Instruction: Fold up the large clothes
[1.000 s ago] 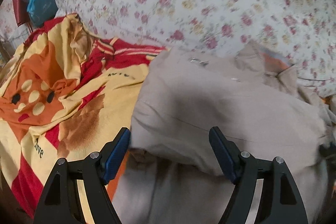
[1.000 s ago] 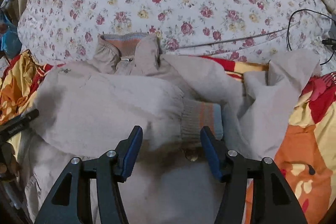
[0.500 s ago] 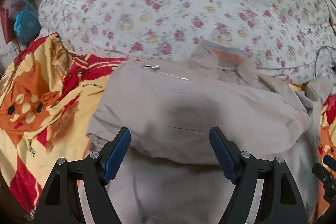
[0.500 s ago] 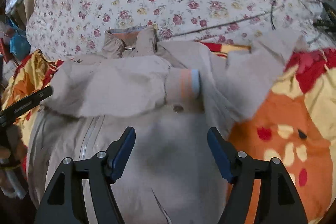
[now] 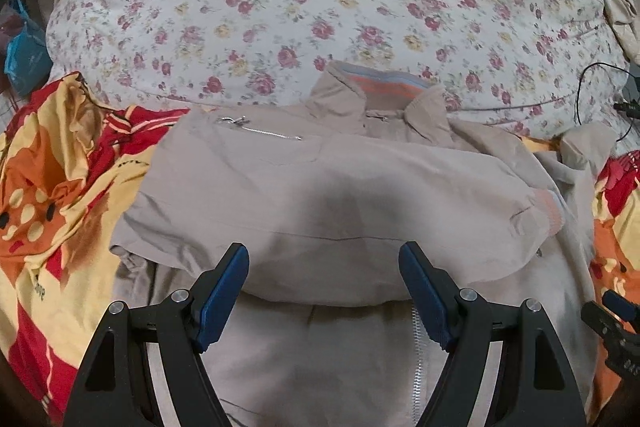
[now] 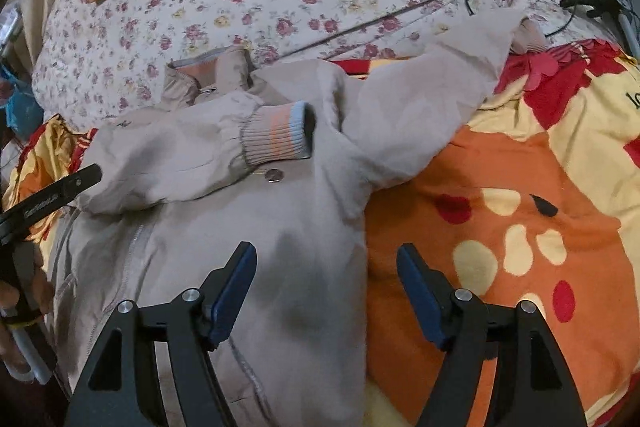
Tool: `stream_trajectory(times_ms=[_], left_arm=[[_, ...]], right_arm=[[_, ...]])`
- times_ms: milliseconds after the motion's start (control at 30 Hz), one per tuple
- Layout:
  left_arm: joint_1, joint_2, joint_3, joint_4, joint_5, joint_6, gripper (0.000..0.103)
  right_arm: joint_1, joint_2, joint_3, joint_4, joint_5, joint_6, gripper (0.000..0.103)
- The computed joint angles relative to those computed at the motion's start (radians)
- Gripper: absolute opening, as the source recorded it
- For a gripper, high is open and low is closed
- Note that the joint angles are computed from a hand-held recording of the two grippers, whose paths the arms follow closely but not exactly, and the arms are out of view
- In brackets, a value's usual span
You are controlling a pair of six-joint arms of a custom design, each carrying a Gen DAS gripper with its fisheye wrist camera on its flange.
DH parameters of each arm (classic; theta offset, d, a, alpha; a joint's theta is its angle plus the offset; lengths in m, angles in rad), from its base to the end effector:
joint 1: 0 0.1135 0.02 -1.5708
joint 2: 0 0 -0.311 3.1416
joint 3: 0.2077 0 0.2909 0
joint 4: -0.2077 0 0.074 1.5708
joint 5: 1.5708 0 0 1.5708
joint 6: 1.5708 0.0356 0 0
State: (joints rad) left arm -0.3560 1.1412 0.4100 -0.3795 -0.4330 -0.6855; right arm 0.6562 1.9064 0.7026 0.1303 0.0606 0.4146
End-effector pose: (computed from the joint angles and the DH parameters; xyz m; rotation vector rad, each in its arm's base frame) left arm 0.1829 -0.0521 0.1556 -0.5430 2.4721 0.1877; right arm 0.2650 0.2013 0.0667 -0.3014 2.6532 0.2763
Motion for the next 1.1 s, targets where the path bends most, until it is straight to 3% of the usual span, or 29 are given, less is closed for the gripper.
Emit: stream_trajectory(times_ms=[400, 600, 800, 933, 1100], left_arm=[[0.061, 0.038, -0.024, 0.06, 0.069, 0.053, 0.077], [0.089, 0.023, -0.03, 0.065, 0.083, 0.076, 0.077], [0.102, 0.062, -0.034, 0.105, 0.1, 0.089, 0.077], [0.113, 0.104, -0.031, 0.138, 0.119, 0.1, 0.077], [0.119, 0.123, -0.032, 0.149, 0.117, 0.12, 0.077]], right_arm=[[-0.17, 0.03, 0.046, 0.051, -0.014, -0.025, 0.074], [-0.372, 0.11, 0.201, 0.033, -0.02, -0.003, 0.075], [-0.513, 0.203, 0.357, 0.035, -0.13, 0.089, 0.075], [-0.569, 0.285, 0.467, 0.046, -0.263, 0.191, 0.075], [-0.575, 0.393, 0.607, 0.006, -0.303, 0.219, 0.076]])
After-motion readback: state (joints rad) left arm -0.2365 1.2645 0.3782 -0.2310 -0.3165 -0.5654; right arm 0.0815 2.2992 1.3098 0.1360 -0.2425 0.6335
